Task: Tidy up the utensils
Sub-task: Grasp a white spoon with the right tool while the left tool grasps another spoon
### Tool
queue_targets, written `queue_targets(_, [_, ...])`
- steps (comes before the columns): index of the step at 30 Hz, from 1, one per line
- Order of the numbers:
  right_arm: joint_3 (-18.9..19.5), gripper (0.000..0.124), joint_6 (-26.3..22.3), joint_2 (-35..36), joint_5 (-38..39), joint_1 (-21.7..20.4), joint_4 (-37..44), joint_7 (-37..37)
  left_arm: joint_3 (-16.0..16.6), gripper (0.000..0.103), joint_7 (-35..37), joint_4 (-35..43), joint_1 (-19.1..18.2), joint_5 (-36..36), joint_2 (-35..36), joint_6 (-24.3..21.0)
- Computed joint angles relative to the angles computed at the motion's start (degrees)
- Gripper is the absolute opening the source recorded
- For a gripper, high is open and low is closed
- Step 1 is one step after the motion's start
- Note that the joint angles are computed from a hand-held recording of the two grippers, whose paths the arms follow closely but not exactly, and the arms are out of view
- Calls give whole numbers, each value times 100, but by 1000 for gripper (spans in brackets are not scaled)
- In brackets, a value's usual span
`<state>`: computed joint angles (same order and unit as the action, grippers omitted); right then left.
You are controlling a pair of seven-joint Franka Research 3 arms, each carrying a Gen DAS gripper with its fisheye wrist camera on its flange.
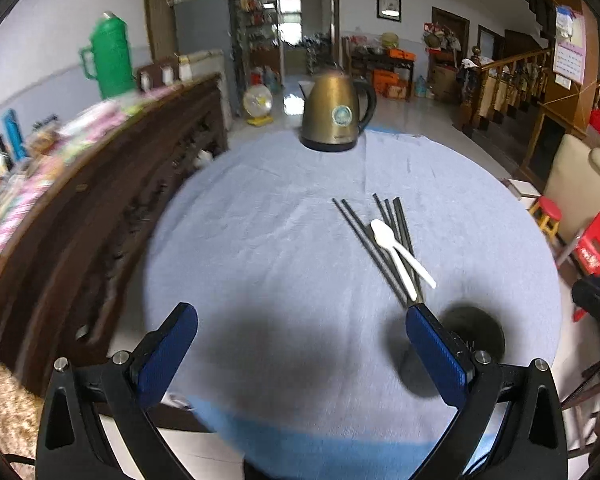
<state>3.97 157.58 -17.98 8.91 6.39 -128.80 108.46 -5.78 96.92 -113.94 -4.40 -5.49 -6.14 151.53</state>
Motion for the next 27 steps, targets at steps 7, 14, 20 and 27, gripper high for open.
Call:
queue_targets(7, [-821, 70, -1216, 2016, 3003, 343, 1918, -2760, -265, 80, 115, 2106, 163, -175, 1890, -954])
queue_targets(14, [-233, 53, -2318, 3738, 3370, -242, 3895, -3737, -487, 64, -134, 3410, 286, 44, 2975, -1646])
queue_targets(20, [-88, 46, -3235, 4925, 2555, -265, 5411, -3309, -544, 64, -322, 4653, 228, 259, 3819, -2284])
queue_targets(27, [-47, 9, -3127, 5026, 2159, -244, 5400, -3110, -632, 64, -219, 5198, 180, 315, 4221, -2628])
